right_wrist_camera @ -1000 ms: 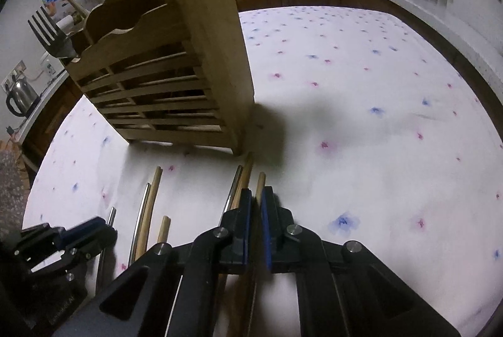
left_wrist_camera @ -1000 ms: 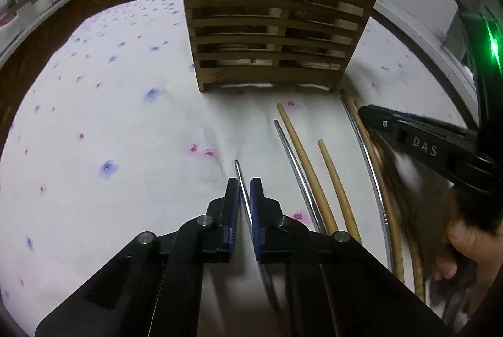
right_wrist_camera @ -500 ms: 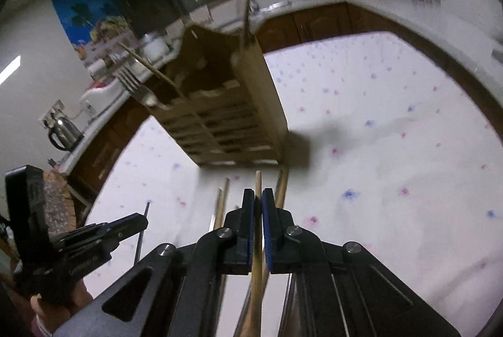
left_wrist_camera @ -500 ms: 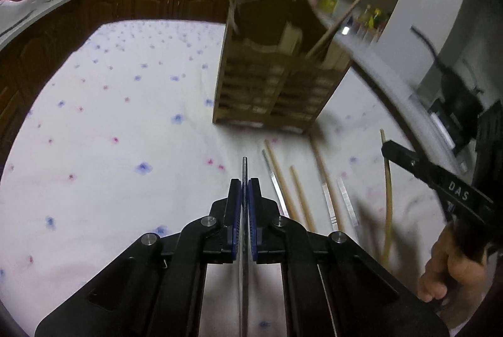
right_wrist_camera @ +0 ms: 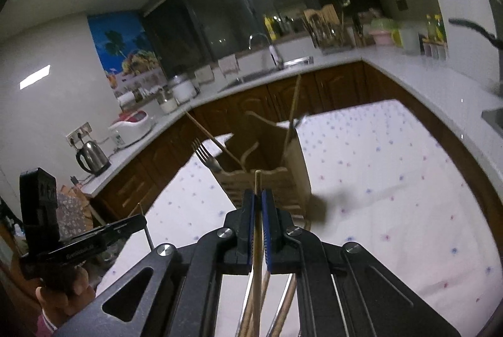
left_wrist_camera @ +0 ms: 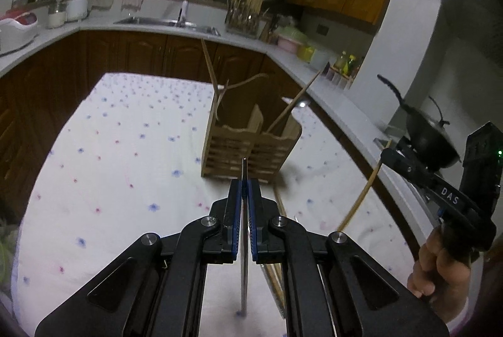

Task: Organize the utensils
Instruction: 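Lift both chopsticks and carry them over the wooden holder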

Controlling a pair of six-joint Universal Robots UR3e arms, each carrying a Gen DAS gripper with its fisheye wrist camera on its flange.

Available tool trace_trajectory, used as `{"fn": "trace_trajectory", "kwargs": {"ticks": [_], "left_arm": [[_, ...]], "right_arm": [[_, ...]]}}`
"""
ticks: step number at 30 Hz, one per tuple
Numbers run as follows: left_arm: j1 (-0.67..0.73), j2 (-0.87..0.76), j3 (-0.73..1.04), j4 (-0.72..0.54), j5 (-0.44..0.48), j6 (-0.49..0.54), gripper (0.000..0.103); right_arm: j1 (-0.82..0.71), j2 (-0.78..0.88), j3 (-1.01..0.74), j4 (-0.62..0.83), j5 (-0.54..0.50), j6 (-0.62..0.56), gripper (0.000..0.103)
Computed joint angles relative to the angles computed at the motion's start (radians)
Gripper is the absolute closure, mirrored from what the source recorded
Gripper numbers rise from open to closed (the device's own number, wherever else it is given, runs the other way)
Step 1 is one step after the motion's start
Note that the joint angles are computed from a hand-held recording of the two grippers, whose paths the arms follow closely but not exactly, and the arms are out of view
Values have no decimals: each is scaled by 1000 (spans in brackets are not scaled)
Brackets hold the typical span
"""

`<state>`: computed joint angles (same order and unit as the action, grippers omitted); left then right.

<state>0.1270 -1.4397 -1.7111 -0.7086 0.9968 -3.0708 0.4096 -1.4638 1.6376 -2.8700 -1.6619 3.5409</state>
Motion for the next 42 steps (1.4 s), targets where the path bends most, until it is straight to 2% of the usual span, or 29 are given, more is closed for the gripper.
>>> {"fn": "trace_trajectory", "kwargs": {"ticks": [18, 28, 35, 42], "left_arm": [[19, 9, 47, 37, -4, -16, 100], [-3, -81, 197, 73, 22, -56, 100], [-33, -227, 443, 98, 62, -115, 99], [-94, -482, 844, 58, 148, -173, 99]], "right_arm": [[8, 0, -76, -12, -40, -44, 98], [-21, 29, -152, -2, -33, -69, 98], [-53, 97, -301, 25, -33, -95, 98], [-91, 230, -548, 85, -38, -112, 98]]}}
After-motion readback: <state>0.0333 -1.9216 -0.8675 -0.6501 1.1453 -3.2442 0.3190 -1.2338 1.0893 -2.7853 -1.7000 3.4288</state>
